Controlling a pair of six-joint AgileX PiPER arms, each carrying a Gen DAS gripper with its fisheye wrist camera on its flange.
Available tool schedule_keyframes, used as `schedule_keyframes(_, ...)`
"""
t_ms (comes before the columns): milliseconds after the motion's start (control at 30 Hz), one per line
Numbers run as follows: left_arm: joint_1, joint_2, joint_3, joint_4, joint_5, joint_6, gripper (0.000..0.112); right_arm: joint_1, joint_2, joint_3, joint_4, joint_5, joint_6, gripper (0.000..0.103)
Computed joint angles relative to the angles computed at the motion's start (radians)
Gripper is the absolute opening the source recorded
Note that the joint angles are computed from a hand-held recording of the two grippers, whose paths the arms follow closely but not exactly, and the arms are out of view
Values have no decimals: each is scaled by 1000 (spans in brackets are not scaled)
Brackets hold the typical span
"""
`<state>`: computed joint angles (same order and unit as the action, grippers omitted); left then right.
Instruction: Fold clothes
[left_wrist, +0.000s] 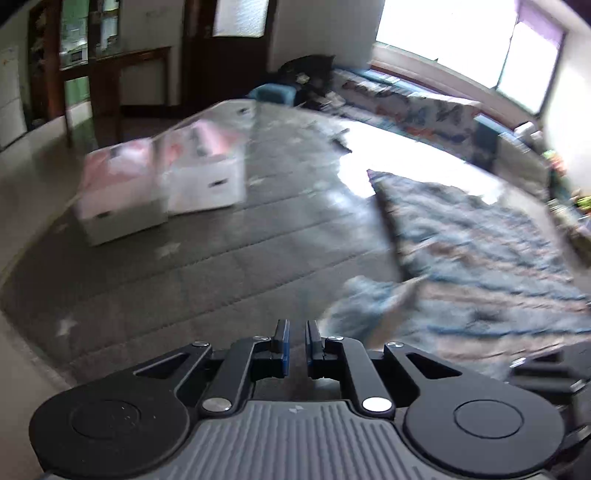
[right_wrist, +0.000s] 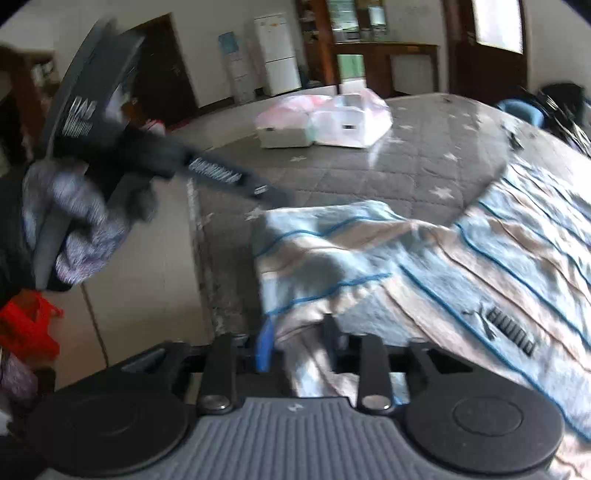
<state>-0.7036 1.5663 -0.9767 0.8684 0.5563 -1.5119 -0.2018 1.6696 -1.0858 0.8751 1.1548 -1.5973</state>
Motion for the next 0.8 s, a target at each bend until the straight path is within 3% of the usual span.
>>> schedule_keyframes(167,43,64,-54,-40,-217,62,10,-47,-13,-27,16,48,6,37)
schedule_keyframes(300,69,168,-137,-152,-311,197,10,-86,-13,-49,9,-11,26,39)
schedule_keyframes(367,82,212,-170,-216,-349,269,10,-99,6,-76,-10,-38,66,48)
schedule_keyframes(500,86,280,-238,-257,-284,309,10,-105,34,-84,-23,-113,74,50)
schedule_keyframes(633,88,268,-197,-138,-321,189,10,-128,29,-57,-24,-125,34,54)
schedule_keyframes(800,38,249,-192,-72,-247,177,11,-170,-7,-14,-36,-112,-22,59)
